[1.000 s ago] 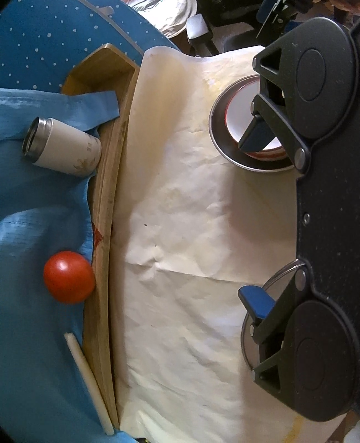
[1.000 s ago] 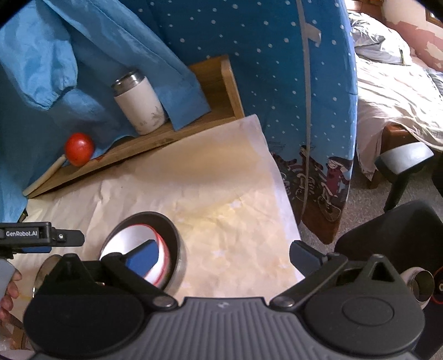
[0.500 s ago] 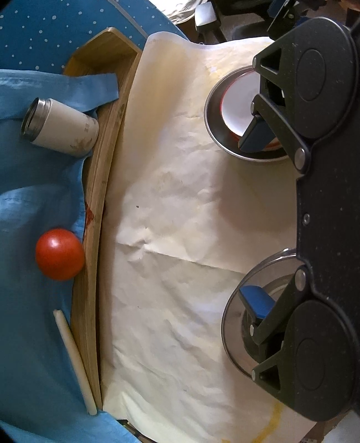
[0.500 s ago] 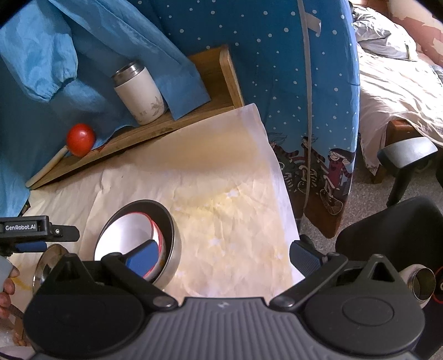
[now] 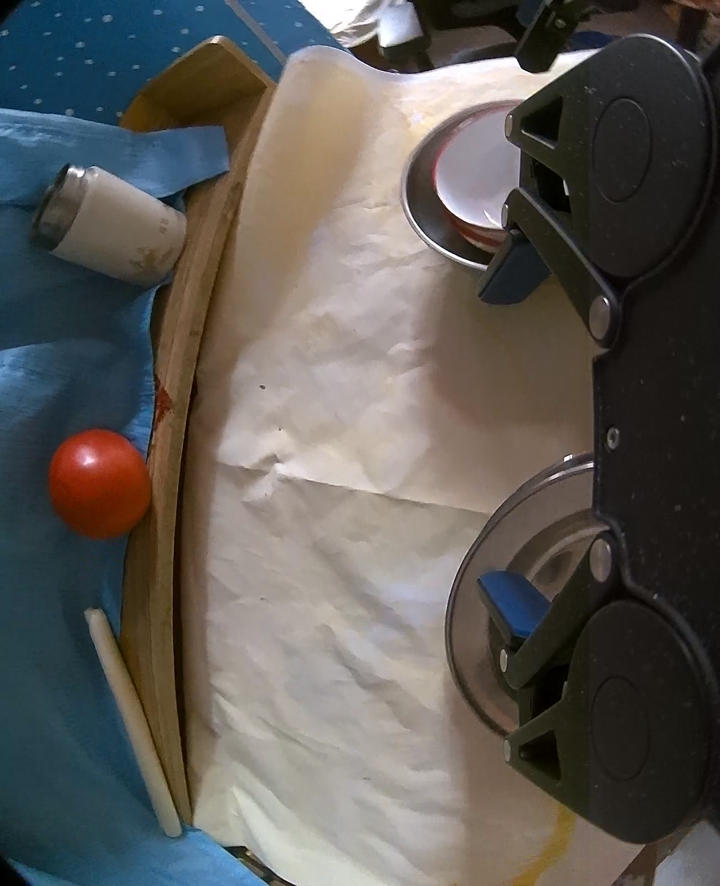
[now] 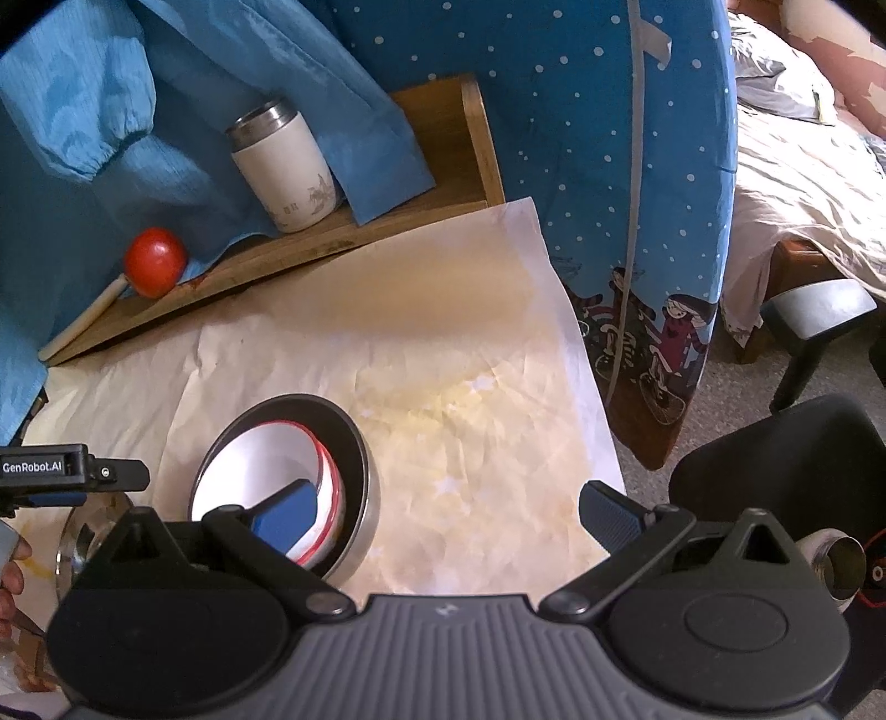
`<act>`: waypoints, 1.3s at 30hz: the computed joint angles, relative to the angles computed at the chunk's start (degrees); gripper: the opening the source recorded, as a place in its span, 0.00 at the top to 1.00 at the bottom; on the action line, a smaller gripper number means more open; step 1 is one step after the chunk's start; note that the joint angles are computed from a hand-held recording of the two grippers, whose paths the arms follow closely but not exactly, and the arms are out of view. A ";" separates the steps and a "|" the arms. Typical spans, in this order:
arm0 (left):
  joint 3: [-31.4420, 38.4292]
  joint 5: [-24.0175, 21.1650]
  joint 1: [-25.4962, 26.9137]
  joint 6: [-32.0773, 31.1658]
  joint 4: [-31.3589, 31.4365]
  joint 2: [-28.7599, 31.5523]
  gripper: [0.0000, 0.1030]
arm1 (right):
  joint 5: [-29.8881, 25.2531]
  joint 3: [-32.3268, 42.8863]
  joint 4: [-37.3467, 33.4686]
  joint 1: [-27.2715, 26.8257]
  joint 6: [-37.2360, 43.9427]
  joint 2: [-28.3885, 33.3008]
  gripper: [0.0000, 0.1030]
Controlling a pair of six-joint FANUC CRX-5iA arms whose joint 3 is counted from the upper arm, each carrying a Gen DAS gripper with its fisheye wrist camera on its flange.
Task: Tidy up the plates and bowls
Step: 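Move both tools to the rim of the steel bowl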
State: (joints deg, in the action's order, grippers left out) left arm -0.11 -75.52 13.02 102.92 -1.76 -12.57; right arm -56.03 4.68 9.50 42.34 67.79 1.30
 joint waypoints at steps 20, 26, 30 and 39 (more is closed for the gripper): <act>-6.36 2.14 8.22 -20.45 13.80 -0.05 0.01 | -6.94 2.30 5.54 3.23 -5.75 2.39 0.00; -6.43 3.01 7.69 -24.37 15.73 1.43 0.01 | -8.96 2.18 8.34 4.08 -9.59 3.11 0.00; -7.54 3.88 7.65 -27.35 18.65 1.53 0.01 | -9.59 1.96 8.64 4.00 -10.93 3.08 0.00; -7.77 4.73 6.93 -29.14 19.43 3.03 0.01 | -10.60 3.21 6.95 3.40 -11.30 3.95 0.00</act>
State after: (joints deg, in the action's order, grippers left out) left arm -7.88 -70.79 19.95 73.79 17.67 -9.55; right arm -66.63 7.89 16.46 45.74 56.50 5.24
